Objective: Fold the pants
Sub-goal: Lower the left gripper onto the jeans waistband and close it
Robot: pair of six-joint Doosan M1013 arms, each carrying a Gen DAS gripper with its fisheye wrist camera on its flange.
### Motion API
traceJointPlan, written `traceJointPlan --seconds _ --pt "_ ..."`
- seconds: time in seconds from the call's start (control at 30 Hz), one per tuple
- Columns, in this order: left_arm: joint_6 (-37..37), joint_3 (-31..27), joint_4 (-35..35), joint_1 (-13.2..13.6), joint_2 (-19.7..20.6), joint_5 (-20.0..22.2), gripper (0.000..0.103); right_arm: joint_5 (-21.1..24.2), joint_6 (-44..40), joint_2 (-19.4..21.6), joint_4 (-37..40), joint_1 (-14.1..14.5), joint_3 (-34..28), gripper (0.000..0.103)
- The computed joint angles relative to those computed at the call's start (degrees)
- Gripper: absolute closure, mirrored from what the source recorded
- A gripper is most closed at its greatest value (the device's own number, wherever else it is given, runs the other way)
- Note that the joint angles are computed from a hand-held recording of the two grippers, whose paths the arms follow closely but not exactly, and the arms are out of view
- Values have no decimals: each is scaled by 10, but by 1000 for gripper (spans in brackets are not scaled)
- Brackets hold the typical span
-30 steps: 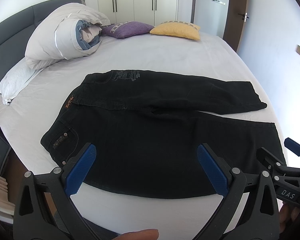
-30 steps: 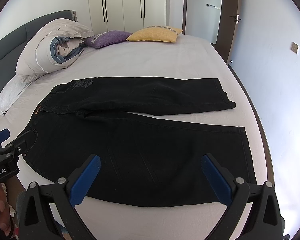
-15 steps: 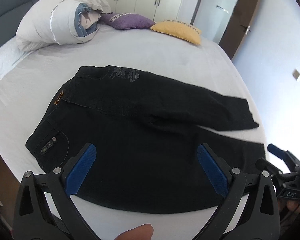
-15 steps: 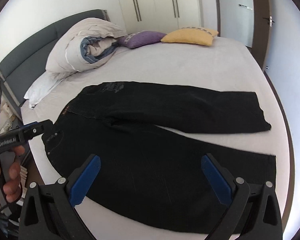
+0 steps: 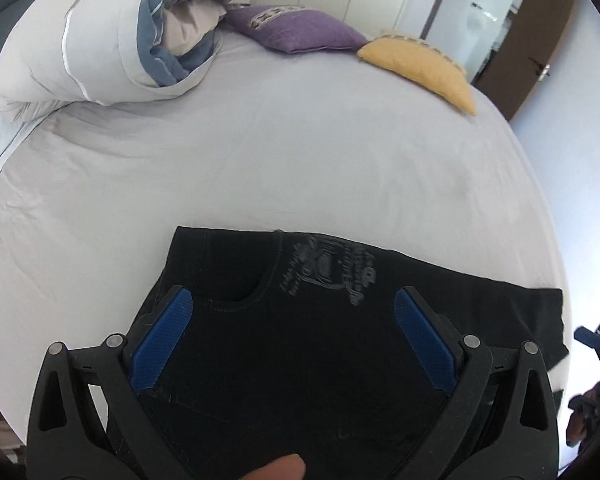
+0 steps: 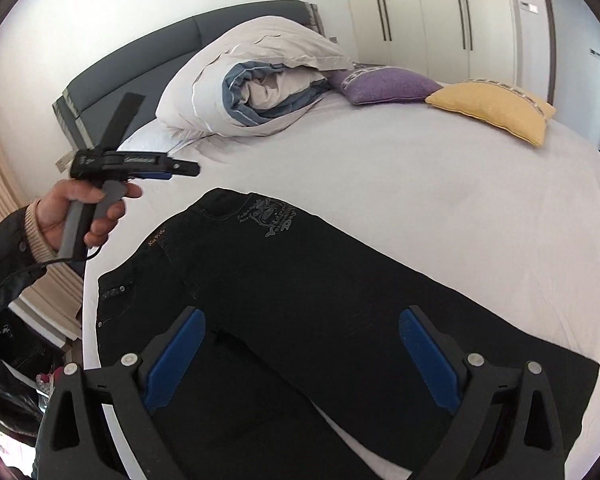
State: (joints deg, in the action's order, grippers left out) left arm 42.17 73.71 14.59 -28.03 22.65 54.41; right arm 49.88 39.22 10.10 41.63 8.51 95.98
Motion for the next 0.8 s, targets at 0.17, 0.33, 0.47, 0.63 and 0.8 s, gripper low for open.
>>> traceJointPlan --seconds 0.17,0.33,0.47,0.63,0.8 --pt "108 -77 18 14 78 90 6 27 -57 41 -15 1 -31 12" --pt "150 -100 -67 43 112 89 11 55 -67 74 -20 -4 -59 17" --pt "189 -114 -19 37 131 92 12 59 -85 91 -19 -4 -69 17" --pt "280 -126 33 27 149 106 19 71 -83 104 -9 -9 -82 17" --pt "322 -133 28 31 156 114 19 72 -85 106 -2 -11 -83 17"
